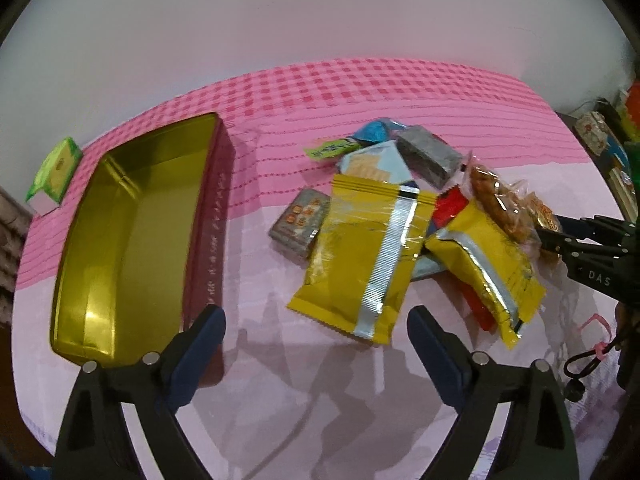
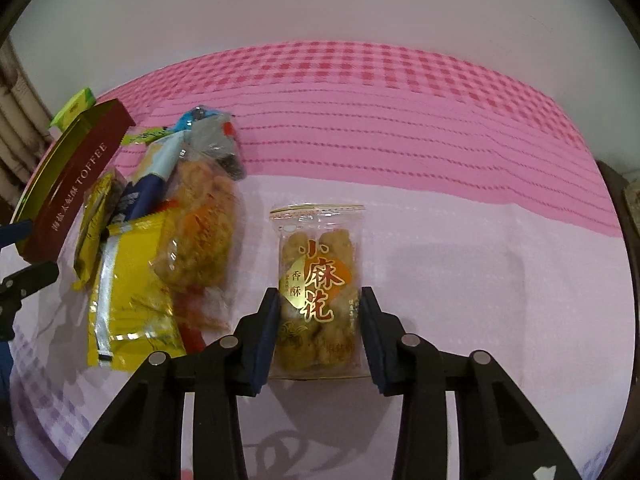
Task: Organize snacks
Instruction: 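Grasp the clear dough-stick bag with the right gripper while the left gripper approaches the yellow pouch, then grasp the yellow foil-striped pouch with the left gripper and lift it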
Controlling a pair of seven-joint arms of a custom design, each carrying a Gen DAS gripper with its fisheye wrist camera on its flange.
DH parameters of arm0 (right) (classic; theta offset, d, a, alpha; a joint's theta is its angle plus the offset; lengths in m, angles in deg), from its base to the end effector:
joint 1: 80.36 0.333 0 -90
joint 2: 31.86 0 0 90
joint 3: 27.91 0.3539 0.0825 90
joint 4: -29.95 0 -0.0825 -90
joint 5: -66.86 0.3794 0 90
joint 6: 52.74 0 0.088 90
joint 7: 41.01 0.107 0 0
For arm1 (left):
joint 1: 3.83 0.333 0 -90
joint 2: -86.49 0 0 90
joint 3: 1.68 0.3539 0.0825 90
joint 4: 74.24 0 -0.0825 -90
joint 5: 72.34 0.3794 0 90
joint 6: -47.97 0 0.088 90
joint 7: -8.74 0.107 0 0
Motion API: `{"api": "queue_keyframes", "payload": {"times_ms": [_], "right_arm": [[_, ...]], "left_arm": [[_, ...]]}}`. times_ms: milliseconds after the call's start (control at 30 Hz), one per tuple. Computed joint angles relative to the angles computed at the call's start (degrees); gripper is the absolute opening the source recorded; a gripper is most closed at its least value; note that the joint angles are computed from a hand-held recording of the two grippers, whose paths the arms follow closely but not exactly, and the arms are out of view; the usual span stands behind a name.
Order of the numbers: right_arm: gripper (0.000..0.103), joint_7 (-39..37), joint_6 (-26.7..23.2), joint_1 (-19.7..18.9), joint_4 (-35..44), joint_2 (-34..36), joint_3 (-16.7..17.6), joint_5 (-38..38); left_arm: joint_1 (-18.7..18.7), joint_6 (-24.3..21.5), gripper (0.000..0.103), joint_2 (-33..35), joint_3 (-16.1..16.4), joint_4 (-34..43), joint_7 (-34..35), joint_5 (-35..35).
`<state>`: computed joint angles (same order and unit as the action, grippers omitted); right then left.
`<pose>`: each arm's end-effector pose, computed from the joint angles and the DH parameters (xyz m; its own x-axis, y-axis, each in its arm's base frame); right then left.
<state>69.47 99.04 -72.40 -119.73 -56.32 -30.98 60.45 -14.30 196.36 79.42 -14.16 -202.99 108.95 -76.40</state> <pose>0.4110 0.0369 0.4812 -0.1638 -0.9823 -0.0907 -0.8781 0.1871 -0.4403 0.4887 -0.2096 0.5077 -0.4972 -0.8664 -0.0461 -0.7661 0.4633 -0.4454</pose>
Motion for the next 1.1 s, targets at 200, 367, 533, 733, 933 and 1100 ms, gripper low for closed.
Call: {"api": "queue_keyframes", "payload": {"times_ms": [200, 367, 533, 733, 933, 1100], "right_arm": [[0.036, 2.3, 0.2, -0.9, -2.9, -3.3, -0.1, 0.5], [0.036, 3.1, 0.3, -0.9, -2.4, -2.6, 0.1, 0.0], [0.037, 3.1, 0.7, -0.7, -2.9, -3.1, -0.3, 0.1], [0.038, 3.4, 0.8, -0.9, -3.1, -3.3, 0.0, -0.5], [0.039, 3.8, 0.9, -1.1, -3.2, -3.3, 0.2, -1.2], [0.039, 4.0, 0.9, -1.0, -3.2, -3.3, 0.3, -1.4]], "left_arm": [[-1.4, -1.3, 0.094, 0.8, 1.6, 1.2, 9.8, -10.2], [-1.1, -3.6, 0.088, 2.6, 1.4, 3.2, 13.1, -12.2], [-0.6, -6.5, 0.083, 5.1, 1.2, 5.7, 13.1, -11.8], [-0.7, -6.9, 0.083, 6.8, 0.8, 7.0, 13.9, -10.8], [-1.0, -8.3, 0.07, 8.7, 0.6, 8.5, 14.2, -10.4], [-1.2, -7.1, 0.067, 9.3, 0.5, 8.5, 13.7, -9.6]]}}
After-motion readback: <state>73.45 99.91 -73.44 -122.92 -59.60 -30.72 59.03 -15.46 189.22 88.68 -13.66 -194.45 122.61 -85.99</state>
